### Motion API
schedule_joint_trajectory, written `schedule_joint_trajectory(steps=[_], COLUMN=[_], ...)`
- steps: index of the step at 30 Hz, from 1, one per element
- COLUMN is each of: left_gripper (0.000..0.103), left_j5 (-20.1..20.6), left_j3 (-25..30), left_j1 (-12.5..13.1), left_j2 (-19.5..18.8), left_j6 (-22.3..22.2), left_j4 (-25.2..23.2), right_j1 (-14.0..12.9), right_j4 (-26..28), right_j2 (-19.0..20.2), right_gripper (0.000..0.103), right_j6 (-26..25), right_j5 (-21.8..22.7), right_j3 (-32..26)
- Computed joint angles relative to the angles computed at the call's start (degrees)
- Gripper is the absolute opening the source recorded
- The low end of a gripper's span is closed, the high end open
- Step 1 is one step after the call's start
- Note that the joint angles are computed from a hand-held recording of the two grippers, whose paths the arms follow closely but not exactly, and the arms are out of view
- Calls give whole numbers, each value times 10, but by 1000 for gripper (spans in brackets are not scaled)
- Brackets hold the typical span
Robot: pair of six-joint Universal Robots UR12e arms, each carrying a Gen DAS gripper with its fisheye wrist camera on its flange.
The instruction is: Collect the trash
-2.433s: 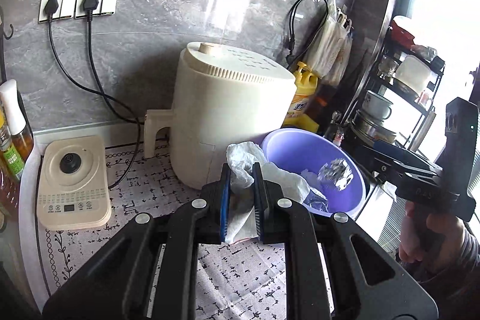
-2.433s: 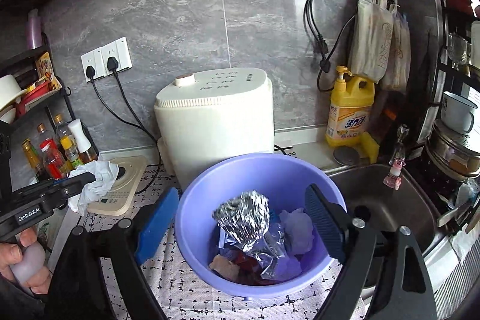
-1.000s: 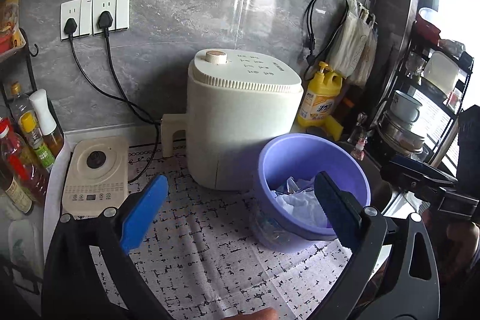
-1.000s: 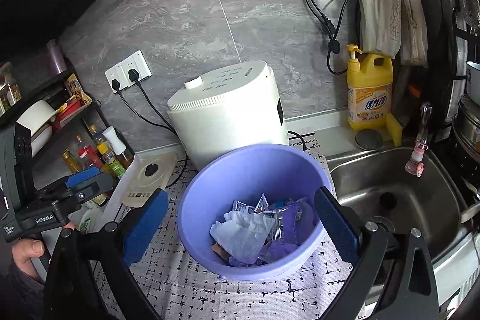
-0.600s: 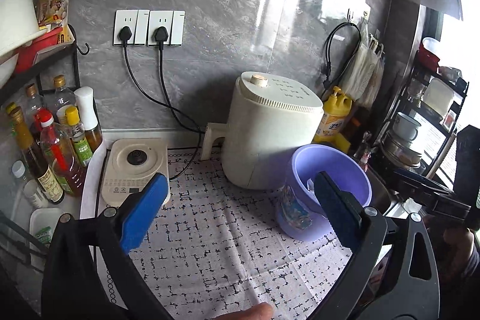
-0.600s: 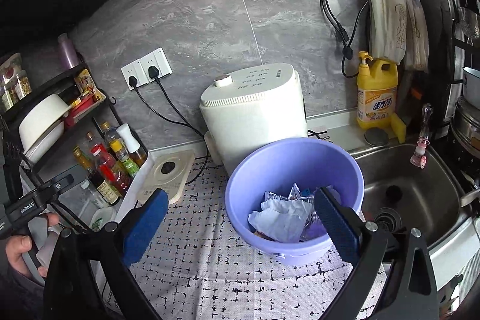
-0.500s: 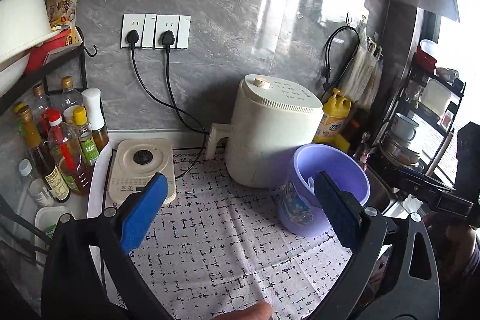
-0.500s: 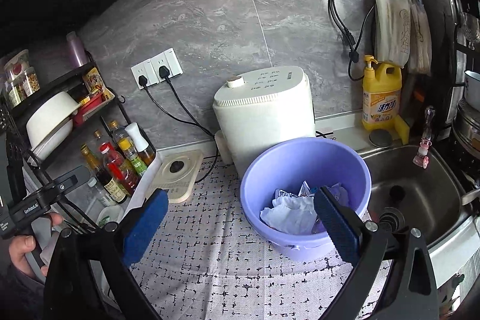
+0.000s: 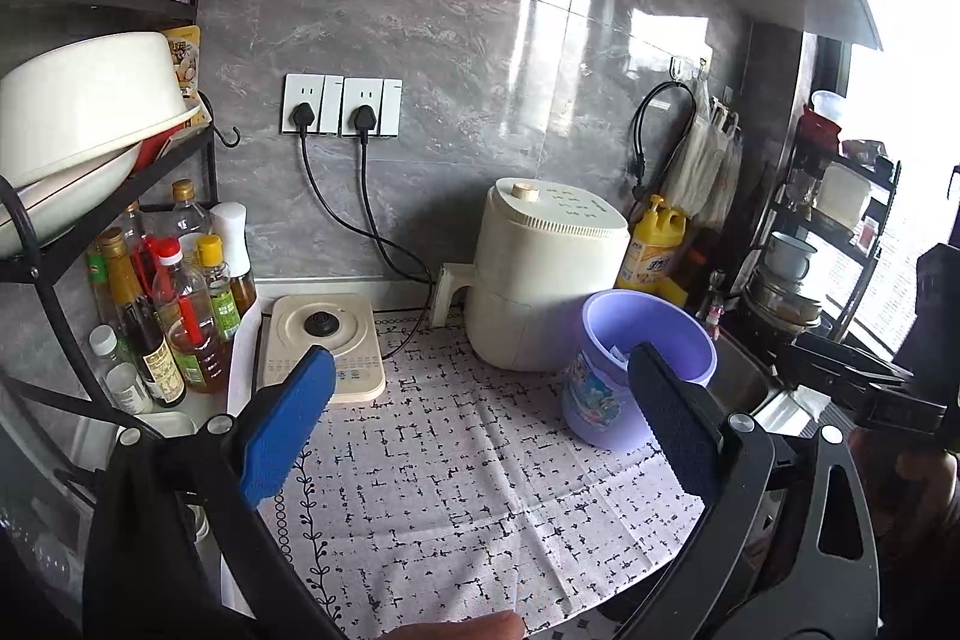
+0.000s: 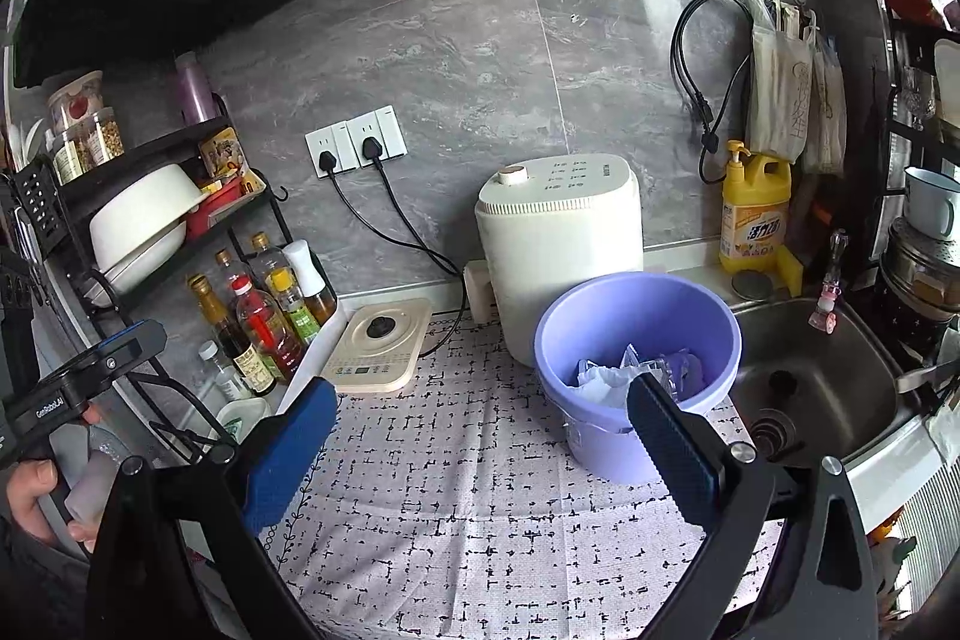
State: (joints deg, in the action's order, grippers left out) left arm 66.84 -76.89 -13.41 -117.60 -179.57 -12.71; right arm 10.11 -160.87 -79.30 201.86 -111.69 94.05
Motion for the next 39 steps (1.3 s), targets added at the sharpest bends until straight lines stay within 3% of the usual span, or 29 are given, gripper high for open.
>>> schedule_joint_trajectory(steps=[10, 19, 29, 39], left_gripper=[97, 97, 97, 97], left_j5=[8, 24, 20, 26], left_j3=[-78, -112, -126, -120], left_j1=[2, 4, 7, 5], left_j2=[55, 84, 94, 88], left_j6=[-5, -2, -11, -17], left_j4=[62, 71, 78, 81], right_j1=[29, 41, 57, 53], right_j4=[-22, -69, -58, -57], right_j2=[-29, -38, -36, -35], right_gripper=[95, 95, 95, 95], right_j6=[0, -9, -15, -15], right_j5=[-15, 10, -17, -14], right_j3=[34, 46, 41, 42])
